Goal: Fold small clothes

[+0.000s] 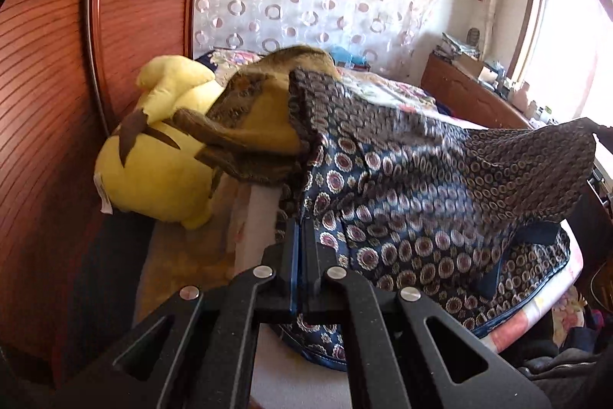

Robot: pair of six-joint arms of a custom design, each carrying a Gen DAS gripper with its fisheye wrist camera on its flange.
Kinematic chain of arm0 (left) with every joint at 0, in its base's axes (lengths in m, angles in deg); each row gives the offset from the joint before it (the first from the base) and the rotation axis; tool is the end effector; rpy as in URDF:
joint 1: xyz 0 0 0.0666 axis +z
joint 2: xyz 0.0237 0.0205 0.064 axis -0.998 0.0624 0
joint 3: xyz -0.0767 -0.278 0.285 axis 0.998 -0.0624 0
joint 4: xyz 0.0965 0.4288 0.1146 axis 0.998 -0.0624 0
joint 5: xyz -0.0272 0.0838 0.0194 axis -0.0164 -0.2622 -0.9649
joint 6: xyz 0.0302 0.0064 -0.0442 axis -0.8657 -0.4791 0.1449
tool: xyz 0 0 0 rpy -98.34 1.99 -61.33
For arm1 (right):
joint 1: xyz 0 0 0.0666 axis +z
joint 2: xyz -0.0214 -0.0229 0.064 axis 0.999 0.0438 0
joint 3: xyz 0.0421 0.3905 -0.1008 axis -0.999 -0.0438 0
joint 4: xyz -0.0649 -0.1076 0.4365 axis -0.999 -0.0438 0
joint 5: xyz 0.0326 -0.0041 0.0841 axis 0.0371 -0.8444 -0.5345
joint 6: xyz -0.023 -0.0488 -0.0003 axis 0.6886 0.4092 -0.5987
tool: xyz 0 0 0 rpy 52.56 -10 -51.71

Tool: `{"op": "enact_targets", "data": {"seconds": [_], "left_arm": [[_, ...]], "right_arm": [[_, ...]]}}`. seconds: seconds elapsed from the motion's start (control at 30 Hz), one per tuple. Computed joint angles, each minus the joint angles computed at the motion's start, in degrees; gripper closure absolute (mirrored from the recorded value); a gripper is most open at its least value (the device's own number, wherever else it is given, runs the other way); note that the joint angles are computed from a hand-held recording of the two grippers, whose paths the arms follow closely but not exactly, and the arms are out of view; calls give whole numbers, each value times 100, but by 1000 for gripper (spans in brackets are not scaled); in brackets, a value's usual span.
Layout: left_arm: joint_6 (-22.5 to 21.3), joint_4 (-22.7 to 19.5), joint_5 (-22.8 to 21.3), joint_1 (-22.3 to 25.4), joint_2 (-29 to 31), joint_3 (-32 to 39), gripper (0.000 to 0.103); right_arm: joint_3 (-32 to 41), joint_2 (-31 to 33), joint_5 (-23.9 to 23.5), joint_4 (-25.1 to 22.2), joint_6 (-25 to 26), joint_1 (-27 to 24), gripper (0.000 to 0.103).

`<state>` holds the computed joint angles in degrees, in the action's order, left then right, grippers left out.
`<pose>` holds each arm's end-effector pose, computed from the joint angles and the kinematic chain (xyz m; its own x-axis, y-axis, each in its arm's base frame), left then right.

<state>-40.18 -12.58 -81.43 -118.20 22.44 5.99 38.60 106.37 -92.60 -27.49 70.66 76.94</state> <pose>0.3430 -0.1953 0.4144 -0.6129 -0.2325 -0.7552 -0.1592 0.9725 -0.1702 0.5512 -0.0762 0.5399 -0.4482 -0.1084 -0.8873 -0.6030 0.7694 0.2107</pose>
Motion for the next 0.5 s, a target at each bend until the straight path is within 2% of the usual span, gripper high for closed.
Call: {"op": "enact_targets", "data": {"seconds": [0.13,0.33,0.43,0.5], "left_arm": [[-49,-67,-84,-6,-95,18,102],[33,-191,73,45,-58,-140,102],[94,-246,100,22,11,-149,102],[122,-270,107,-2,43,-149,102]], "right_arm": [[-112,30,263,-141,194,-350,102],[-539,444,798,-733,793,-758,102],[-682,675,832,-807,859,-852,102],[-789,725,858,-659,864,-886,102]]}}
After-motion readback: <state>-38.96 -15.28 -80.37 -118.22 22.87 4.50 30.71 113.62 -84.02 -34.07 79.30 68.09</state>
